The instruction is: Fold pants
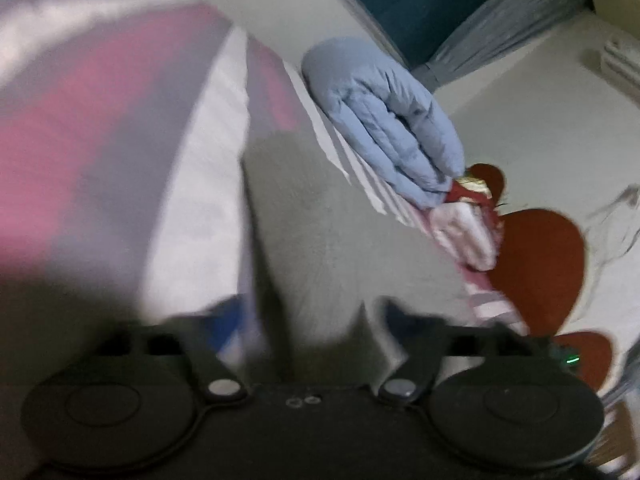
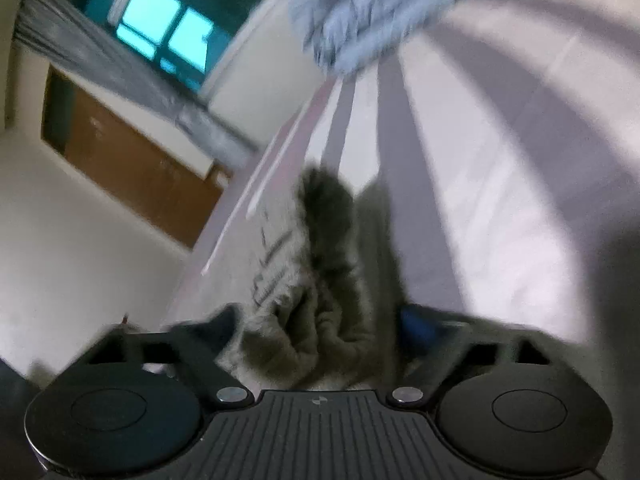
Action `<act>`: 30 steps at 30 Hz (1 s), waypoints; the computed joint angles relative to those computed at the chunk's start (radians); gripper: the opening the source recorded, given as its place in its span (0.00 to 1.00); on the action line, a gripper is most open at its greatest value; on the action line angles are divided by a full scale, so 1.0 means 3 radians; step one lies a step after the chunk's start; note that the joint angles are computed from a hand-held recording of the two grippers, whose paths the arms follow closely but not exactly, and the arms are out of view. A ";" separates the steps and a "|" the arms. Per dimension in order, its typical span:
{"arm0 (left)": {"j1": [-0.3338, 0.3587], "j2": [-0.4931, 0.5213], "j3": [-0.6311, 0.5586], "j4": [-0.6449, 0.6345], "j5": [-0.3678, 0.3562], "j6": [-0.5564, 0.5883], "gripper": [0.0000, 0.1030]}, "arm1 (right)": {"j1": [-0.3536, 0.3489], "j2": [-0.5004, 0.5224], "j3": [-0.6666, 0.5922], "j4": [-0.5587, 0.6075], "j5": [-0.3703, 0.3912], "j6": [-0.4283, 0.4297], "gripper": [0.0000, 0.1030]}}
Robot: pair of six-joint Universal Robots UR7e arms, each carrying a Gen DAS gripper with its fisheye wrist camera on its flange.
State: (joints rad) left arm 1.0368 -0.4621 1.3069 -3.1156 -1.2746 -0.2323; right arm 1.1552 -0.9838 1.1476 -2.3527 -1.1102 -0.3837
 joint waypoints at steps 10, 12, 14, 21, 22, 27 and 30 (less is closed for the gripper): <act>-0.0807 -0.0572 0.1687 -0.0966 0.1888 -0.0010 0.94 | -0.0285 -0.1271 0.1707 -0.0904 -0.0696 -0.0809 1.00; -0.0918 -0.0552 0.1689 -0.0789 0.2128 -0.0244 0.94 | -0.0316 -0.1486 0.2143 -0.1282 -0.0810 -0.0904 1.00; -0.1038 -0.0580 0.1790 -0.0714 0.2315 -0.0519 0.93 | -0.0258 -0.1613 0.2461 -0.1594 -0.1080 -0.1119 1.00; -0.1532 -0.0695 0.2149 -0.0952 0.2579 -0.0551 0.94 | -0.0123 -0.2076 0.2916 -0.1536 -0.1222 -0.1385 1.00; -0.1605 -0.0693 0.2182 -0.0949 0.2634 -0.0583 0.94 | -0.0154 -0.2187 0.3030 -0.1633 -0.1109 -0.1375 1.00; -0.2004 -0.0617 0.2314 -0.0820 0.3024 -0.0733 0.94 | -0.0411 -0.2790 0.3591 -0.1908 -0.0512 -0.1641 1.00; -0.2150 -0.0576 0.2395 -0.1052 0.2986 -0.0640 0.94 | -0.0598 -0.3163 0.3869 -0.1835 -0.0163 -0.1854 1.00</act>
